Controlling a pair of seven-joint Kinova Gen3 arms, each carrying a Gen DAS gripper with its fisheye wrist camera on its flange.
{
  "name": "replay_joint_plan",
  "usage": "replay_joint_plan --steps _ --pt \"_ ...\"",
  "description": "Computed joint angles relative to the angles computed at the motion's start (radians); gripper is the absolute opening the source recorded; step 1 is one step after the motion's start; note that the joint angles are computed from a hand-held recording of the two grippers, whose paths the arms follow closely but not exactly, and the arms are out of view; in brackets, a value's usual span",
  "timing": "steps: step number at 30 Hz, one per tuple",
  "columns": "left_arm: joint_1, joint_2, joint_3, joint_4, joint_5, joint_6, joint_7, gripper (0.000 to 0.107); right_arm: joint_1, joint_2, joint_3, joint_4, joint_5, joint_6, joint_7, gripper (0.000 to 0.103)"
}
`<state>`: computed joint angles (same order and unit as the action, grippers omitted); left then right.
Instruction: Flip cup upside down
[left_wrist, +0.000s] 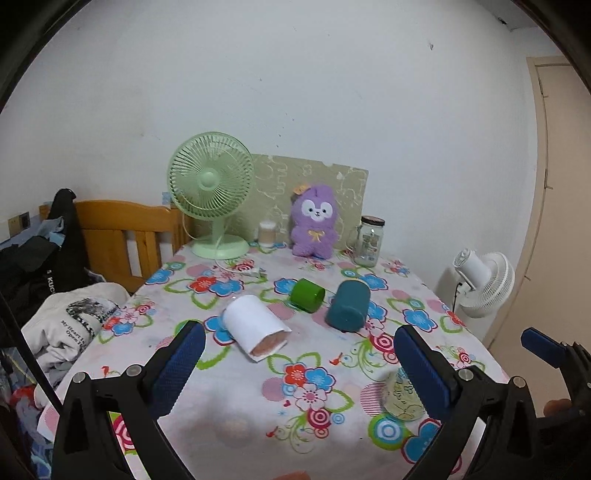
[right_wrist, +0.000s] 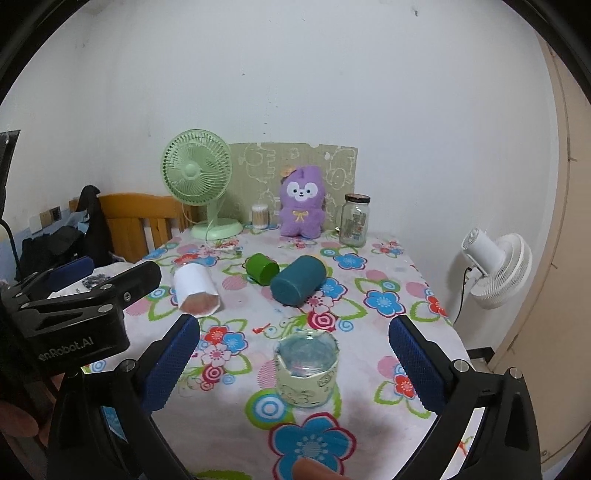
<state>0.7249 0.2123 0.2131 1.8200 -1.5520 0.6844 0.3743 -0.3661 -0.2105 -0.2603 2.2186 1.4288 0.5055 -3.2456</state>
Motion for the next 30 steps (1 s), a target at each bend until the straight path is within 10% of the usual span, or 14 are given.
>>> replay_joint_plan --steps 30 --pt "0.02 -0.007 0.006 0.004 0.08 0.091 -0.051 0.103 -0.046 -0.011 -0.027 0.019 0.001 0.102 -0.081 0.103"
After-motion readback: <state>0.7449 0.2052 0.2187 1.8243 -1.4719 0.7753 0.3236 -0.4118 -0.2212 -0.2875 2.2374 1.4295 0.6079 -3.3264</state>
